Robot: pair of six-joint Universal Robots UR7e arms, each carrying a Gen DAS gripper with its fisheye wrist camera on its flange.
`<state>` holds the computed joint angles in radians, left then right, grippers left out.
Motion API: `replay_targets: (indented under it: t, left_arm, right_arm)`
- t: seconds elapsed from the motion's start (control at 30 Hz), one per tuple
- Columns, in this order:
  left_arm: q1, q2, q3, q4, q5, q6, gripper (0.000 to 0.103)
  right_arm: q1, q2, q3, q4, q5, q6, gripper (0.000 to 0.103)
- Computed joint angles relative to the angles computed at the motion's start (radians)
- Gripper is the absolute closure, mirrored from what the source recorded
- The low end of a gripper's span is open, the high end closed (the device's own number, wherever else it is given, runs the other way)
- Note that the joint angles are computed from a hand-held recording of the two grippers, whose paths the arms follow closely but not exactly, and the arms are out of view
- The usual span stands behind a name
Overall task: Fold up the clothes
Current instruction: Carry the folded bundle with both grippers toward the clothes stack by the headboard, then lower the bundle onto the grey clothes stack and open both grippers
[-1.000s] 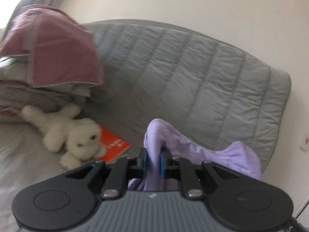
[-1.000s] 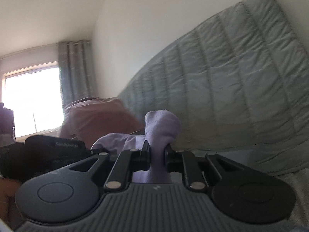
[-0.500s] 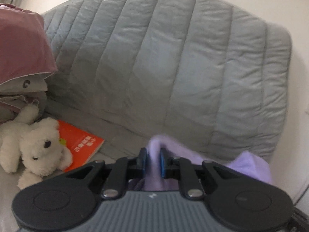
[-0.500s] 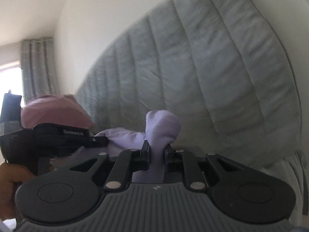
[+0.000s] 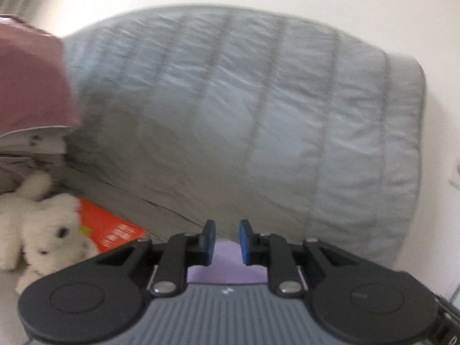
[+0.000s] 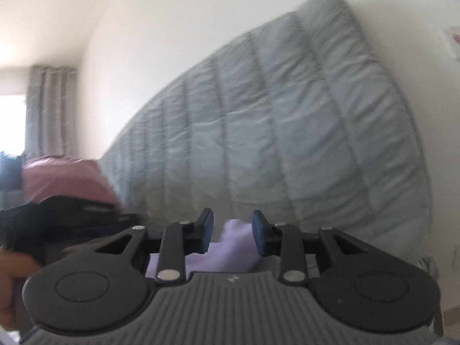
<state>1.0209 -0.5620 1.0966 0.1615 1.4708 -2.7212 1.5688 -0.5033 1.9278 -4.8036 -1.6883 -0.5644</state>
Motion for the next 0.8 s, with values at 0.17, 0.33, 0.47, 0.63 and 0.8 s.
replay_targets:
  t: [0.17, 0.33, 0.47, 0.63, 0.8]
  left_arm:
    - [-0.006, 0.07, -0.083, 0.075, -0.047, 0.022, 0.086]
    - [-0.003, 0.033, -0.014, -0.026, -0.087, -0.034, 0.085]
    - [-0.022, -0.027, 0.056, -0.068, -0.157, -0.074, 0.078]
    - [-0.067, -0.067, 0.101, 0.016, -0.266, -0.106, 0.071]
    - [-0.133, -0.093, 0.161, 0.1, -0.388, -0.126, 0.064]
  right_arm:
    - [0.011, -0.003, -0.002, 0.085, -0.055, -0.055, 0.071]
    - [0.013, -0.035, 0.012, 0.142, -0.158, 0.0, 0.071]
    - [0.03, -0.07, 0.045, 0.151, -0.193, 0.019, 0.07]
    - [0.073, -0.124, 0.095, 0.191, -0.281, 0.037, 0.067]
    - [0.132, -0.187, 0.144, 0.291, -0.423, 0.074, 0.056]
